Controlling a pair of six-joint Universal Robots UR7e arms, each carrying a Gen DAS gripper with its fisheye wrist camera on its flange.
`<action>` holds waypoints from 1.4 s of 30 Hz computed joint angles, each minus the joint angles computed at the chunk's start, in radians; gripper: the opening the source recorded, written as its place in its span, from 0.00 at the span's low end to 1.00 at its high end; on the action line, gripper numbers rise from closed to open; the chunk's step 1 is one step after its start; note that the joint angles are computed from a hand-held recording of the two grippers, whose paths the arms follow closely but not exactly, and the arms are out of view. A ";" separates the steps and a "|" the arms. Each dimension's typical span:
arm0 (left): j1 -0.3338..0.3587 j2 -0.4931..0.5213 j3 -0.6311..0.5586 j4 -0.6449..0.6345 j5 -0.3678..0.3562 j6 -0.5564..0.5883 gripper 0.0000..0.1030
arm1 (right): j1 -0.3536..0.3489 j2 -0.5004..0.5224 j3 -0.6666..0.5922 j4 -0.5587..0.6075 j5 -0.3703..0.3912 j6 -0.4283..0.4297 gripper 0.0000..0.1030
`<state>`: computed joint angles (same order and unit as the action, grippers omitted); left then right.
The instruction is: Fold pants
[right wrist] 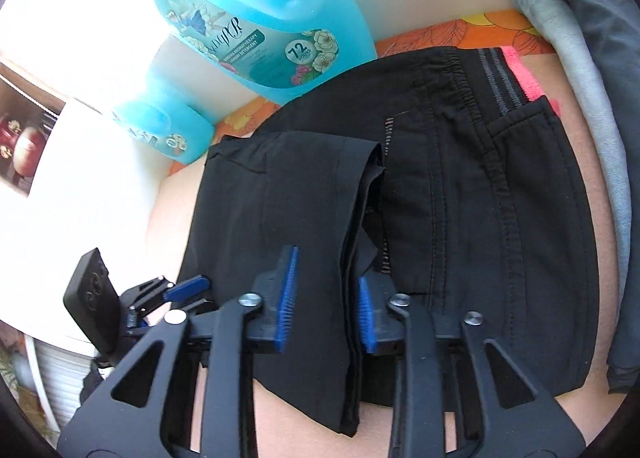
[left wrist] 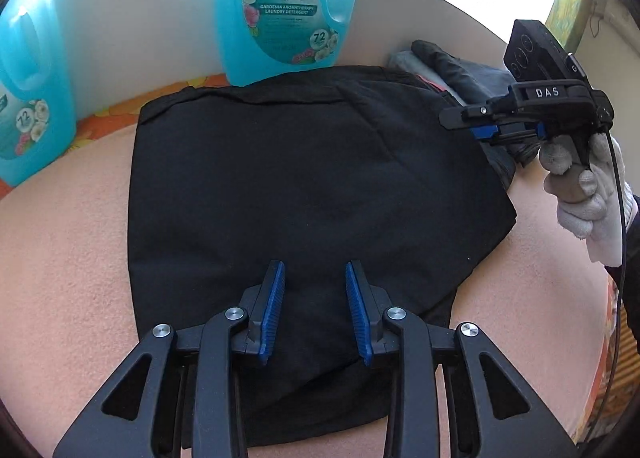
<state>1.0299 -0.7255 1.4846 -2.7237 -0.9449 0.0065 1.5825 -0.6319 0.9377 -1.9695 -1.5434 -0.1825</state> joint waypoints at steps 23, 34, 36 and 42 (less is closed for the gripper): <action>-0.007 -0.002 0.027 -0.056 0.012 0.033 0.29 | 0.118 0.011 0.172 -0.406 -0.344 -0.440 0.06; -0.011 0.004 0.024 -0.063 0.027 0.040 0.29 | 0.007 0.144 -0.195 0.000 0.033 0.051 0.35; -0.011 0.003 0.027 -0.065 0.026 0.039 0.29 | 0.015 0.153 -0.197 -0.042 0.013 0.041 0.20; -0.010 -0.002 0.029 -0.058 0.018 0.039 0.29 | 0.086 0.081 0.019 -0.403 -0.146 -0.241 0.08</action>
